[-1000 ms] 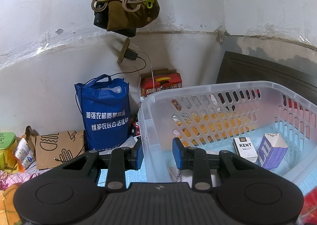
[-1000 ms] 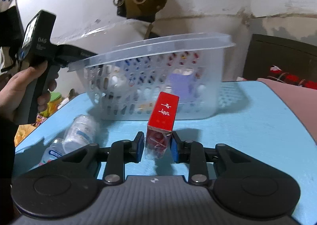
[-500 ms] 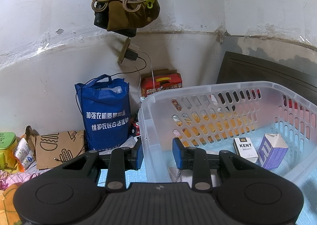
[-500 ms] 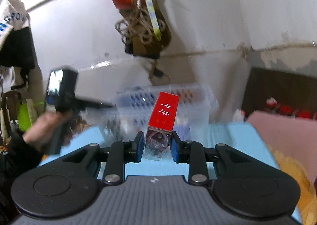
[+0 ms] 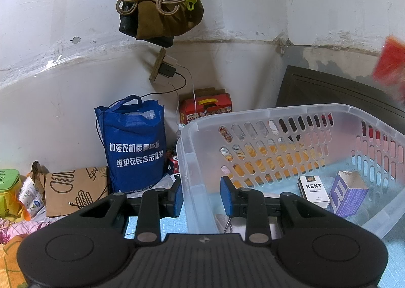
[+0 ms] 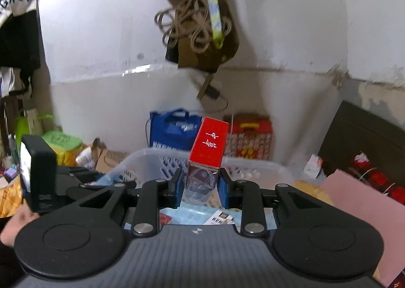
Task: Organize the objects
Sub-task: 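Carry the red-and-white box into the basket and release it, then grasp the white jar with blue label with the right gripper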
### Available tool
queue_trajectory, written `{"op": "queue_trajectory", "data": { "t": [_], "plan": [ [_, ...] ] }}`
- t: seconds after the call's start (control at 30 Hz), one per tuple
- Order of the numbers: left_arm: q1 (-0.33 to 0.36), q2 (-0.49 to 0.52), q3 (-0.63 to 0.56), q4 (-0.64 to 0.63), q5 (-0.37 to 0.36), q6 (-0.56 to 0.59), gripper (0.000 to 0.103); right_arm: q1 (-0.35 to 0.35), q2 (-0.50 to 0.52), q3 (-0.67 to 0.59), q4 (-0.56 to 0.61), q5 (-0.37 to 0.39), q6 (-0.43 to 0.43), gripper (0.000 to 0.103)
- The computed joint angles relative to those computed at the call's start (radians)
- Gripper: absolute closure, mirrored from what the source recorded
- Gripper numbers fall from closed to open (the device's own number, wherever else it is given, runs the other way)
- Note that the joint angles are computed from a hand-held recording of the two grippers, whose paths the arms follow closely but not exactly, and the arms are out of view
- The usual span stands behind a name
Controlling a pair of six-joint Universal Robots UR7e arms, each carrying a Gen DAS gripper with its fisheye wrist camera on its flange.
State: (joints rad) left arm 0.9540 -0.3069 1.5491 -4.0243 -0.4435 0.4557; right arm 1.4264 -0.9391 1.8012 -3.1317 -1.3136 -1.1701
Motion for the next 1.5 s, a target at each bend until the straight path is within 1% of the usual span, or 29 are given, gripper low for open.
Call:
{"op": "queue_trajectory", "data": {
  "t": [0.07, 0.1, 0.13, 0.17, 0.2, 0.23, 0.3, 0.37, 0.4, 0.43, 0.5, 0.6, 0.63, 0.7, 0.8, 0.9, 0.93, 0.97, 1.03, 1.1, 1.2, 1.27, 1.3, 1.37, 1.4, 1.43, 1.47, 1.5],
  "plan": [
    [0.000, 0.001, -0.001, 0.000, -0.001, 0.000, 0.069, 0.001, 0.027, -0.019, -0.005, -0.008, -0.006, 0.070],
    [0.000, 0.000, 0.000, 0.000, 0.000, 0.000, 0.069, 0.004, 0.042, -0.032, -0.005, -0.016, -0.015, 0.056],
    [0.000, 0.000, 0.000, 0.000, 0.000, 0.000, 0.069, 0.011, 0.055, -0.044, -0.006, -0.045, -0.017, 0.034],
    [0.000, 0.000, 0.000, 0.000, 0.000, 0.000, 0.069, 0.014, 0.075, -0.050, -0.049, -0.057, -0.015, 0.026],
    [0.000, 0.000, 0.000, 0.000, 0.000, 0.000, 0.069, 0.011, 0.083, -0.046, -0.094, -0.044, -0.013, 0.021],
    [0.000, 0.000, 0.000, 0.000, -0.001, 0.000, 0.069, 0.008, 0.082, -0.042, -0.108, -0.034, -0.014, 0.021],
    [0.001, 0.000, -0.001, 0.001, -0.002, 0.000, 0.069, -0.001, 0.064, -0.036, -0.084, -0.011, 0.009, 0.021],
    [0.001, -0.001, 0.001, 0.001, -0.002, -0.003, 0.068, -0.011, 0.047, -0.020, -0.088, 0.005, 0.019, 0.020],
    [0.000, 0.000, 0.000, 0.000, -0.001, -0.002, 0.068, -0.019, 0.037, -0.003, -0.104, 0.013, 0.016, 0.017],
    [0.001, -0.001, 0.001, 0.001, -0.002, -0.002, 0.068, -0.024, 0.031, 0.010, -0.116, 0.022, 0.014, 0.012],
    [0.001, -0.001, 0.001, 0.001, -0.002, -0.002, 0.068, -0.049, 0.003, 0.053, -0.132, 0.062, 0.015, 0.006],
    [0.001, -0.001, 0.002, 0.000, -0.002, -0.002, 0.068, -0.095, -0.042, 0.130, -0.160, 0.123, 0.021, 0.000],
    [0.001, -0.001, 0.002, 0.000, -0.002, -0.002, 0.068, -0.111, -0.051, 0.154, -0.176, 0.146, 0.026, 0.000],
    [0.001, -0.001, 0.001, 0.000, -0.003, -0.002, 0.068, -0.145, -0.068, 0.202, -0.170, 0.176, 0.018, 0.000],
    [0.001, -0.001, 0.001, 0.000, -0.002, -0.002, 0.068, -0.177, -0.060, 0.257, -0.188, 0.171, 0.001, 0.000],
    [0.001, -0.001, 0.001, -0.001, -0.003, -0.002, 0.068, -0.196, -0.041, 0.292, -0.187, 0.140, -0.009, 0.000],
    [0.001, -0.001, 0.002, 0.000, -0.003, -0.002, 0.068, -0.202, -0.032, 0.300, -0.193, 0.137, 0.000, 0.000],
    [0.001, -0.001, 0.002, 0.000, -0.003, -0.002, 0.068, -0.208, -0.023, 0.303, -0.174, 0.139, 0.014, 0.000],
    [0.001, -0.001, 0.002, 0.000, -0.003, -0.002, 0.068, -0.207, -0.018, 0.297, -0.116, 0.133, 0.016, 0.005],
    [0.001, -0.001, 0.002, 0.000, -0.003, -0.002, 0.068, -0.203, -0.005, 0.297, -0.105, 0.132, 0.011, 0.009],
    [0.001, -0.001, 0.002, -0.001, -0.003, -0.002, 0.068, -0.178, 0.016, 0.290, -0.096, 0.101, -0.006, 0.021],
    [0.001, -0.001, 0.002, -0.001, -0.003, -0.002, 0.068, -0.169, 0.029, 0.284, -0.081, 0.085, -0.016, 0.022],
    [0.001, 0.000, 0.001, -0.001, -0.003, -0.002, 0.068, -0.160, 0.036, 0.276, -0.066, 0.064, -0.021, 0.023],
    [0.001, -0.001, 0.002, -0.001, -0.003, -0.002, 0.068, -0.147, 0.052, 0.261, -0.038, 0.024, -0.024, 0.027],
    [0.001, -0.001, 0.002, -0.001, -0.003, -0.002, 0.068, -0.152, 0.053, 0.263, -0.029, 0.014, -0.028, 0.031],
    [0.001, -0.001, 0.002, -0.001, -0.003, -0.002, 0.068, -0.149, 0.059, 0.254, -0.022, 0.003, -0.021, 0.032],
    [0.001, -0.001, 0.002, -0.001, -0.003, -0.002, 0.068, -0.148, 0.062, 0.239, 0.009, -0.001, -0.008, 0.034],
    [0.001, -0.001, 0.002, -0.001, -0.003, -0.002, 0.069, -0.150, 0.058, 0.231, 0.039, 0.001, 0.001, 0.042]
  ]
}}
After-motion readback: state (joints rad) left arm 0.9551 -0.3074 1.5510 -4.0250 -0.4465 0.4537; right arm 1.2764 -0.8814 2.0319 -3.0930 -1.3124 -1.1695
